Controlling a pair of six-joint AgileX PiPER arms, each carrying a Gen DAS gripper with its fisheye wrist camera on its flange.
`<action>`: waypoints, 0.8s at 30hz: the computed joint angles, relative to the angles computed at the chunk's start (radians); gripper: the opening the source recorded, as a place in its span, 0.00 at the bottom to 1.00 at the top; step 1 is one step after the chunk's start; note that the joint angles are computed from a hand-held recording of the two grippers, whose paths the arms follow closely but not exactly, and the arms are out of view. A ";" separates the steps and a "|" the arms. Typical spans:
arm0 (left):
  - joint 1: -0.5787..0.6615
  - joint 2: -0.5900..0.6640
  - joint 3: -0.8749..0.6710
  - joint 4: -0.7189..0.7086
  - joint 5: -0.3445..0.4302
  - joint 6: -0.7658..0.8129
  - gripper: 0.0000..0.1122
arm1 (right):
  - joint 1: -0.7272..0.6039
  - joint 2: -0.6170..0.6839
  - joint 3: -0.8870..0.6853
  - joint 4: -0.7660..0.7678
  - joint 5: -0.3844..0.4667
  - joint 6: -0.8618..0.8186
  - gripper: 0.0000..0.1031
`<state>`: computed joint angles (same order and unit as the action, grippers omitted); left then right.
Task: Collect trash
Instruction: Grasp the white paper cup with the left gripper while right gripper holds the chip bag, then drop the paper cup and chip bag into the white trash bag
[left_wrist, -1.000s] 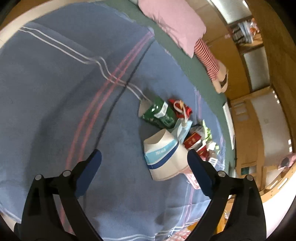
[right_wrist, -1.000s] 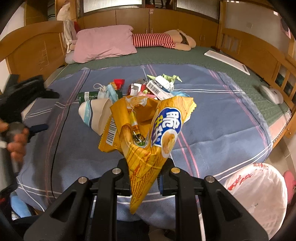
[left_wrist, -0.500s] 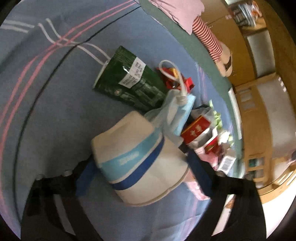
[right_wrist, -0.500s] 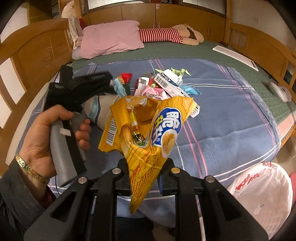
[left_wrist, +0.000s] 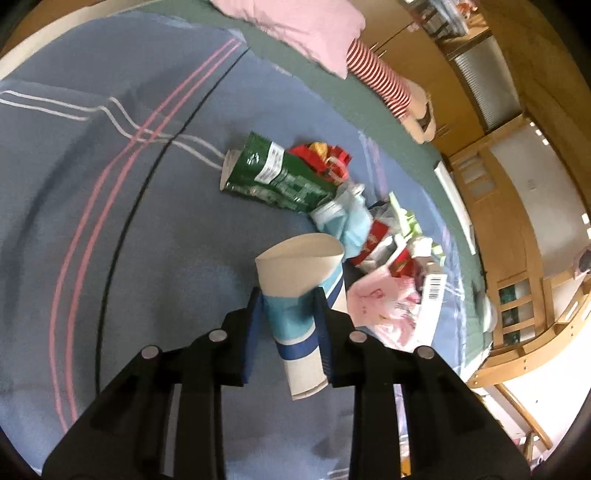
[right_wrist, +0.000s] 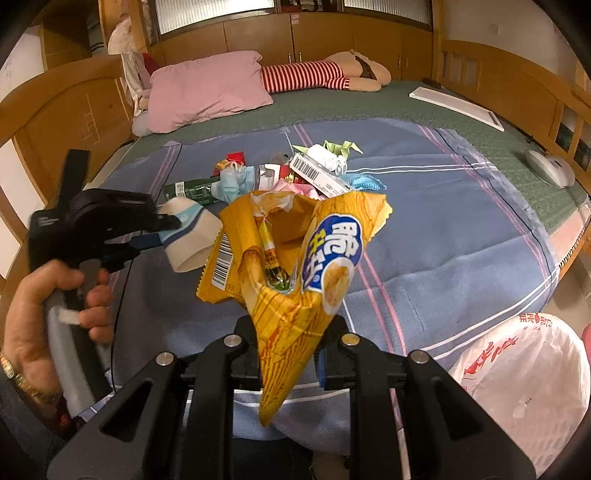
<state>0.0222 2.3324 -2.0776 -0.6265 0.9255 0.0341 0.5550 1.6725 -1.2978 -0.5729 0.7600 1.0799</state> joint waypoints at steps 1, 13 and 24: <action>-0.001 -0.035 0.046 -0.012 -0.027 0.020 0.25 | 0.002 -0.001 0.002 -0.007 0.002 0.011 0.19; 0.002 -0.408 0.457 -0.344 -0.147 0.636 0.25 | -0.193 -0.296 0.214 0.055 -0.042 -0.100 0.19; -0.198 -0.572 0.720 -0.513 -0.013 0.942 0.25 | -0.441 -0.686 0.509 0.363 0.332 -0.508 0.21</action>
<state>-0.1761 1.7601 -1.3575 -1.1390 0.9123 0.9757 0.1143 0.9863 -0.7891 -0.2102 1.0921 0.5719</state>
